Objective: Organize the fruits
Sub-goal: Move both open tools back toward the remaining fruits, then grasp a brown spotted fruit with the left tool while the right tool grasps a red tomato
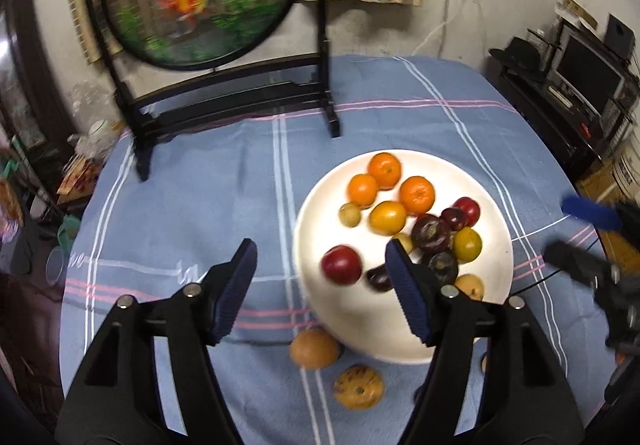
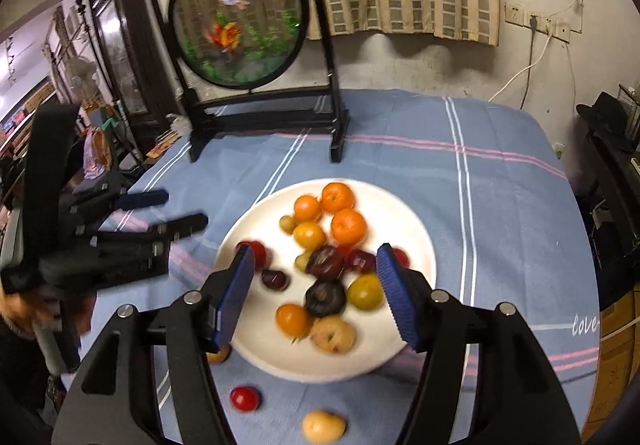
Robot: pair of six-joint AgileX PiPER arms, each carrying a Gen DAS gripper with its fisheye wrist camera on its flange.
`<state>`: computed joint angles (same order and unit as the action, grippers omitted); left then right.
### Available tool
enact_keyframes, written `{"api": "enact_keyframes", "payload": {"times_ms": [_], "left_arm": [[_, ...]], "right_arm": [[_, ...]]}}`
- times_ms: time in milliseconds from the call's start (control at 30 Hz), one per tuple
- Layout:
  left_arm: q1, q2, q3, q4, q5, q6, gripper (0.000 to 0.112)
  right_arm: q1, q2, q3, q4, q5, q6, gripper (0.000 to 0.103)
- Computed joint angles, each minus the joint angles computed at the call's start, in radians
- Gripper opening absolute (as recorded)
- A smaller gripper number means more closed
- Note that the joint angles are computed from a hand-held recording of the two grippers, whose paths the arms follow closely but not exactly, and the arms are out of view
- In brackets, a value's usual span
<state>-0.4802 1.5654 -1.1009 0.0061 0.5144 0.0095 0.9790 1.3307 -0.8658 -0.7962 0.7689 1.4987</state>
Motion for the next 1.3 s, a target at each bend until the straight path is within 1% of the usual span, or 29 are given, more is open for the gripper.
{"api": "enact_keyframes", "payload": {"times_ms": [100,167,200,267,400,467,567,600,633,667,700,767,867,967,1133,1300], "left_arm": [[0.053,-0.051,0.074,-0.044,-0.004,0.035,0.073],[0.103,-0.084,0.14,-0.093,0.001,0.081,0.073],[0.125,-0.092,0.166,-0.113,0.004,0.104,0.073],[0.155,-0.112,0.219,-0.126,0.005,0.12,0.073],[0.214,-0.142,0.312,-0.164,0.008,0.175,0.073],[0.235,-0.158,0.345,-0.178,0.008,0.196,0.073],[0.244,-0.189,0.393,-0.18,0.007,0.213,0.074],[0.241,-0.197,0.405,-0.175,0.006,0.21,0.074],[0.238,-0.2,0.411,-0.174,0.007,0.211,0.074],[0.233,-0.2,0.415,-0.171,0.009,0.208,0.074],[0.221,-0.201,0.419,-0.162,0.01,0.191,0.074],[0.196,-0.201,0.423,-0.16,0.009,0.183,0.074],[0.14,-0.188,0.422,-0.153,-0.002,0.157,0.074],[0.065,-0.158,0.419,-0.144,-0.033,0.116,0.074],[-0.018,-0.043,0.379,-0.162,-0.065,0.075,0.074],[-0.069,0.054,0.332,-0.102,-0.096,-0.021,0.074]], "right_arm": [[0.108,0.026,0.04,0.03,-0.007,0.072,0.064],[0.167,0.078,0.057,0.053,-0.039,0.109,0.064],[0.187,0.118,0.06,0.076,-0.067,0.115,0.064],[0.214,0.196,0.05,0.102,-0.108,0.121,0.064],[0.217,0.297,0.013,0.128,-0.142,0.106,0.064],[0.199,0.325,0.007,0.155,-0.17,0.081,0.064],[0.175,0.364,-0.013,0.181,-0.189,0.026,0.064],[0.174,0.379,-0.023,0.191,-0.186,0.007,0.059],[0.167,0.392,-0.034,0.222,-0.187,-0.035,0.046],[0.163,0.404,-0.044,0.244,-0.186,-0.061,0.04],[0.167,0.416,-0.054,0.25,-0.177,-0.073,0.029],[0.177,0.419,-0.063,0.241,-0.157,-0.073,0.029],[0.194,0.364,-0.021,0.208,-0.167,-0.003,0.029],[0.207,0.303,0.025,0.171,-0.156,0.066,0.029],[0.235,0.248,0.08,0.148,-0.144,0.153,0.029],[0.254,0.218,0.129,0.126,-0.162,0.227,0.029]]}}
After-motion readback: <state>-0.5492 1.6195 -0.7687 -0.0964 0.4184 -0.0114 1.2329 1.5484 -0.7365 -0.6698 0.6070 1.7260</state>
